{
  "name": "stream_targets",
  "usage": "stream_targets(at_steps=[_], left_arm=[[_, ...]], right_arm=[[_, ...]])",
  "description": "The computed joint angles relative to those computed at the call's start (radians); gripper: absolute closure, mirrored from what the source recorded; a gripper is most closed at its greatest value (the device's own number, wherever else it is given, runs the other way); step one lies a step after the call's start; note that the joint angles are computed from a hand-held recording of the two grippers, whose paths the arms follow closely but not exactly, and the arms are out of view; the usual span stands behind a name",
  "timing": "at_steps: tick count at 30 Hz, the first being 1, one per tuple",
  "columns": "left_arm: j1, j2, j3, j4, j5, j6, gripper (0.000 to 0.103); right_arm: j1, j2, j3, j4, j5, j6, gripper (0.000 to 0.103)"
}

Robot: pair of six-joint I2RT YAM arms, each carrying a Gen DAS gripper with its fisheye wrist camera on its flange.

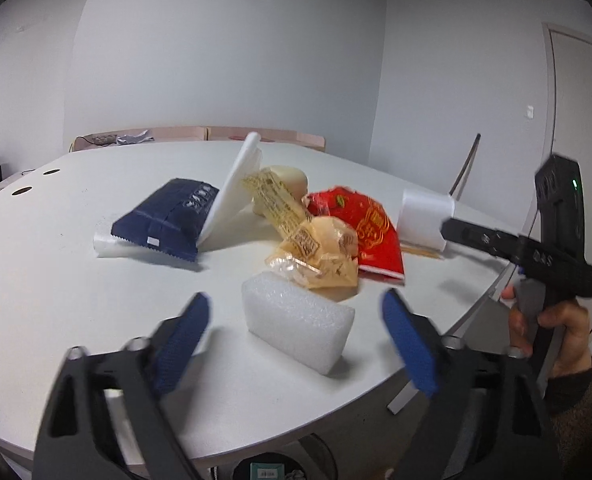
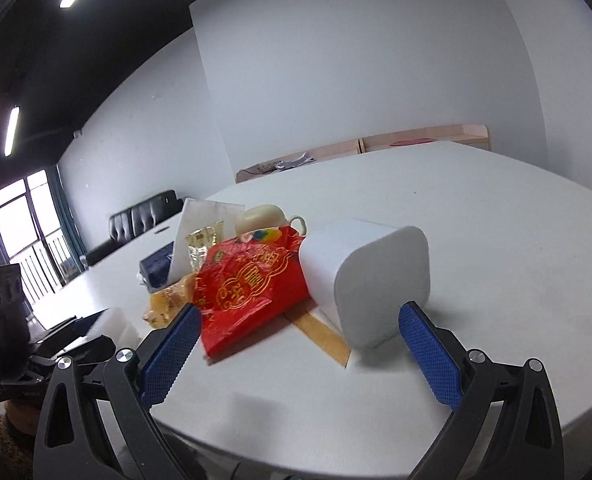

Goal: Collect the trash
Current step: 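Grasp the white foam block with the left tool while the right tool grasps the white paper cup, then carry the foam block and paper cup down over the wastebasket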

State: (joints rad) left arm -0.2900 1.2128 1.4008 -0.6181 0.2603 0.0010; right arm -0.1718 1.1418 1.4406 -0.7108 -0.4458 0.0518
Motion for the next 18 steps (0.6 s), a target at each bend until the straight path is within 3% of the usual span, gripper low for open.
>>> stream_targets(at_steps=[2, 3, 4, 9, 18], left_arm=[[-0.005, -0.004, -0.009, 0.001, -0.020, 0.009, 0.054], [0.000, -0.017, -0.025, 0.013, -0.015, 0.008, 0.055], [0.008, -0.025, -0.032, 0.018, -0.003, 0.007, 0.055], [0.078, -0.076, -0.059, 0.059, 0.083, -0.035, 0.056], [0.121, -0.151, -0.084, 0.036, 0.111, -0.035, 0.056]], right_arm=[[0.026, 0.025, 0.020, 0.009, 0.051, -0.004, 0.016], [0.028, 0.041, 0.033, 0.011, 0.050, 0.001, 0.058], [0.032, 0.068, 0.064, -0.019, 0.046, 0.006, 0.092], [0.085, 0.045, 0.045, -0.027, 0.140, 0.029, 0.094], [0.185, -0.086, -0.016, -0.035, 0.247, 0.040, 0.096]])
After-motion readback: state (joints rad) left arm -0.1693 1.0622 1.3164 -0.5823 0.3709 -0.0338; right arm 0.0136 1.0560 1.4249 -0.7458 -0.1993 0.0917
